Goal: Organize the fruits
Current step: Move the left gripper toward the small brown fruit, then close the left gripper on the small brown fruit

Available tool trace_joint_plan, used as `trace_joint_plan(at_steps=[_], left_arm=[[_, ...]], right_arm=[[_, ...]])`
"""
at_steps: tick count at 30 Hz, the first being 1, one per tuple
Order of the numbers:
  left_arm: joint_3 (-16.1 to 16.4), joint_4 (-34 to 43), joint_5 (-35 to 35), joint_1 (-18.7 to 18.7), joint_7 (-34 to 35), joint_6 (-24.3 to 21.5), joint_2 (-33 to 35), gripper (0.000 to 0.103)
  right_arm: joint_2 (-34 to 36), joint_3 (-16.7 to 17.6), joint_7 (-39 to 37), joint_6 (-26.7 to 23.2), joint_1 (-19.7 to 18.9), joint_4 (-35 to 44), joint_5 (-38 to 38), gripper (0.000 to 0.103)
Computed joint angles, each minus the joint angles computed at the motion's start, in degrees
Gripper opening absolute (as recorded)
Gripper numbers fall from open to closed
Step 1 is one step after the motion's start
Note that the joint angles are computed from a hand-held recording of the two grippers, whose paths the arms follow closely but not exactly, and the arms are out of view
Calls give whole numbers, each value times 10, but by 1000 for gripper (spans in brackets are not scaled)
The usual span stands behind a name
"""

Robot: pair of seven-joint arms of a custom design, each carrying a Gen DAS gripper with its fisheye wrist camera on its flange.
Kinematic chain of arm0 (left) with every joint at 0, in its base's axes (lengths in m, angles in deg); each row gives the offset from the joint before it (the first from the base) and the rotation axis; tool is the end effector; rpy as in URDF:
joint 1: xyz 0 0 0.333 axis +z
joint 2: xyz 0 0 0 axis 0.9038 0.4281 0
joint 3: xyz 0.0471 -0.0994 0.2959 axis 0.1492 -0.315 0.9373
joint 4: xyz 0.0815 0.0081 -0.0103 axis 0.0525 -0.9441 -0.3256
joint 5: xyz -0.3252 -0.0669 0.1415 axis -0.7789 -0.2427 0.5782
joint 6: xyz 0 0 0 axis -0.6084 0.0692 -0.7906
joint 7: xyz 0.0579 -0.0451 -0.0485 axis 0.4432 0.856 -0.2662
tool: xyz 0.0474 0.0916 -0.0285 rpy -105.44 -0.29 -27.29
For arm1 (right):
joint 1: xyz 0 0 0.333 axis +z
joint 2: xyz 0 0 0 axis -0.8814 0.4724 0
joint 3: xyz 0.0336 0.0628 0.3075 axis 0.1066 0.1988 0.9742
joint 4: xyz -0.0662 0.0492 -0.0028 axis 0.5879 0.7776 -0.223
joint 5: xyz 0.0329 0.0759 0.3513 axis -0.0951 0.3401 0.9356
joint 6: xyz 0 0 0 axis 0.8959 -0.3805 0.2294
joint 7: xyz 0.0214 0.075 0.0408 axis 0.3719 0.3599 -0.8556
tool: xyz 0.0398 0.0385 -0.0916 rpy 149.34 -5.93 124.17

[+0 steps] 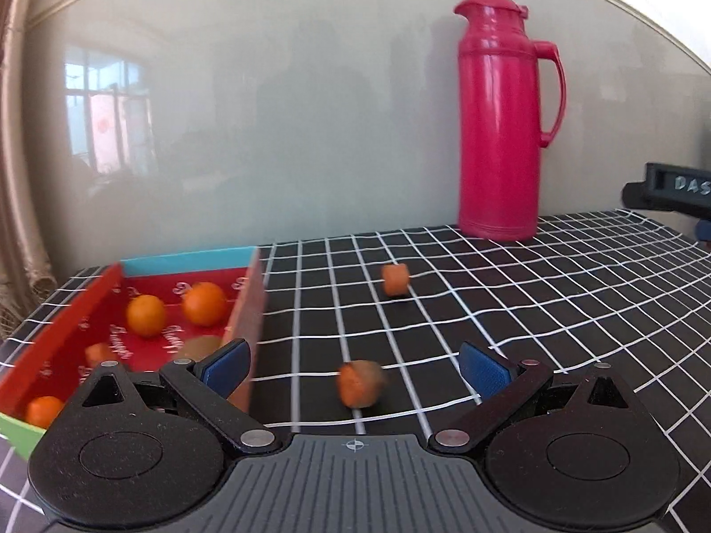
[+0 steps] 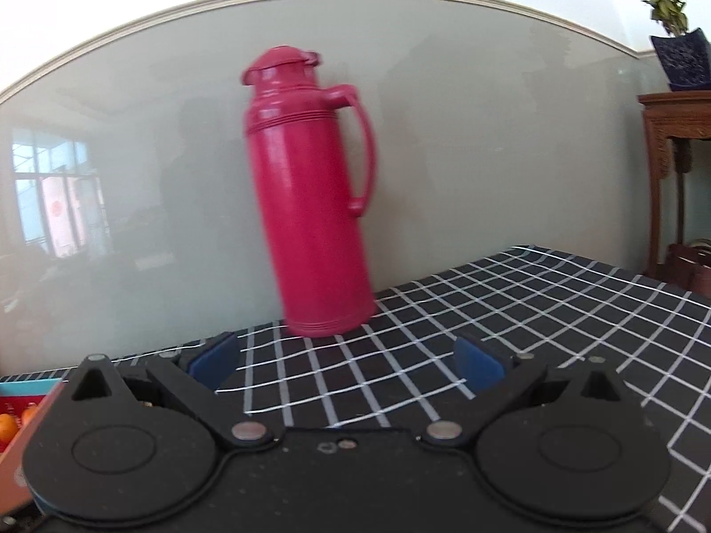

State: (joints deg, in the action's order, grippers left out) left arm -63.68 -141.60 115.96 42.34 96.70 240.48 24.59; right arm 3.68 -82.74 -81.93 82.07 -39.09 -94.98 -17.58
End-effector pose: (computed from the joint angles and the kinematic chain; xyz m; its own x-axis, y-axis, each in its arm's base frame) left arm 0.6722 -0.2966 0.3776 -0.4808 -0.8717 -0.0944 -0.3183 0.2739 -0.9075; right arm 0.5836 0.1931 0.3963 -0.5994 -0.7746 -0.2017 -0.0934 0.3179 -0.9435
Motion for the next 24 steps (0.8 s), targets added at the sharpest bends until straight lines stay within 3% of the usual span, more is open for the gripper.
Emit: trace_joint_plan(at_steps=[1,3,4,6,7,11,12,14,16,19,22,24], left_arm=[[0,10,0,-5,3,-18,5,100],[-30,32,10,10,9,-51,17,97],[-34,47,11,9,8,-69,24,89],[-56,72,14,17,22,-108,37,85],[-41,81,23,7,9,-111,42,84],[-40,121,35,-1,4,-147,61,78],[-63,131,34,10,20,-163,66,73],[-120,150,18,40,64,-203,77,55],[-138,164,-2,47,85,-233,84,54],[-160,179,-33,59,108,-242,96,53],[-163,181,-51,59,117,-238,100,31],[-158,176,-55,56,115,-234,97,31]], right_arm=[[-5,-1,2,0,-1,-7,2,103],[-12,-1,8,-2,-5,-19,4,103],[-16,-1,9,-2,-7,-24,5,103],[-19,0,3,0,-12,-29,9,103],[-21,0,3,-1,-14,-33,9,103],[-27,2,6,-3,-21,-44,12,103],[-28,2,6,-4,-23,-46,12,103],[-29,3,3,-5,-25,-49,13,103],[-31,4,3,-6,-27,-53,11,103],[-32,4,2,-7,-30,-55,12,103],[-32,5,3,-5,-32,-55,11,103],[-31,5,1,-3,-33,-54,10,103]])
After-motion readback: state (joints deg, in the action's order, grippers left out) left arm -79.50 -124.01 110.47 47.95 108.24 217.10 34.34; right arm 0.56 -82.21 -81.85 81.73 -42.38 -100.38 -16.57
